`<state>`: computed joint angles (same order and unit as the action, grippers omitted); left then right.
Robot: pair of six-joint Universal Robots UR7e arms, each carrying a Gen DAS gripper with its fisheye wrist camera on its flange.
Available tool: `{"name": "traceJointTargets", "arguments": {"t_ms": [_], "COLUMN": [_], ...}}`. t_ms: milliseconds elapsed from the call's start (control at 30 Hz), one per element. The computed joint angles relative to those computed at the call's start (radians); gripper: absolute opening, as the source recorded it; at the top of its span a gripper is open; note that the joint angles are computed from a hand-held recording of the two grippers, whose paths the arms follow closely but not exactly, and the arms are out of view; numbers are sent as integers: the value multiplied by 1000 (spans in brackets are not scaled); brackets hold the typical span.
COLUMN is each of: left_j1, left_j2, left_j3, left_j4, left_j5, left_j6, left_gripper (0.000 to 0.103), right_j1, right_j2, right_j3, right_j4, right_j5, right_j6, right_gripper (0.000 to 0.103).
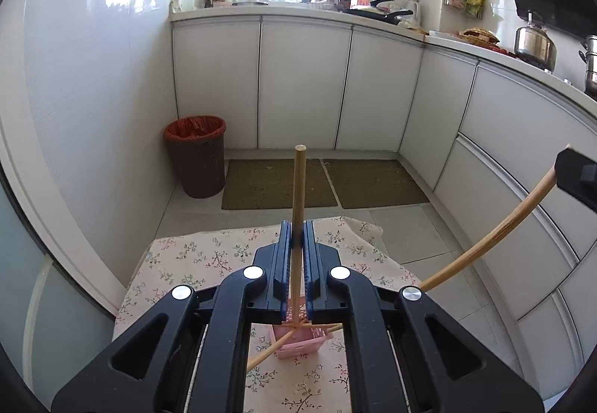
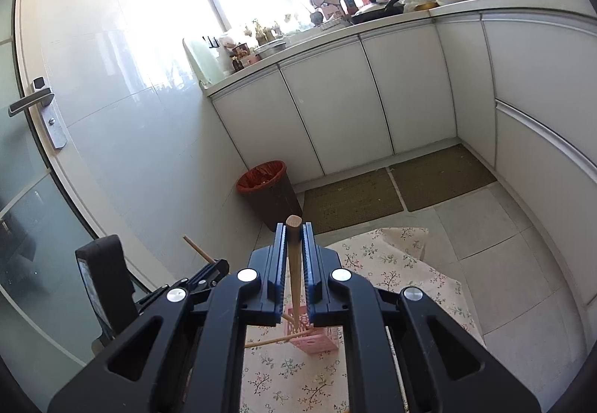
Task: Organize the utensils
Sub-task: 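Open the left gripper over the basket while the right gripper also releases its chopstick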
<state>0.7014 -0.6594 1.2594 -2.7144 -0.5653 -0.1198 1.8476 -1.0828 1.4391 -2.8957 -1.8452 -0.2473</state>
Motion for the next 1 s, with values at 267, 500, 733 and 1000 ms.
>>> {"name": "traceJointTargets", "arguments": {"t_ms": [267,500,733,1000], "left_j1": [18,-7,2,-41], "left_j2": [-66,-125,-122,-75], "left_j3": [122,181,172,166], "left_j4": [-99,-167,-105,-259], "left_j5": [-12,40,113,312], "left_j6": [-88,-99,-140,-7], "left_gripper": [34,36,53,79], "right_j1": [-9,-4,-22,1], "right_j2": [92,164,241,221], "right_j3": [-51,-93,-118,-47], "right_j4": [-28,-57,-123,-282], "right_j5": [-37,-55,-28,-138], "right_j6": [-41,-67,-106,-198], "right_gripper": [9,8,11,37]}}
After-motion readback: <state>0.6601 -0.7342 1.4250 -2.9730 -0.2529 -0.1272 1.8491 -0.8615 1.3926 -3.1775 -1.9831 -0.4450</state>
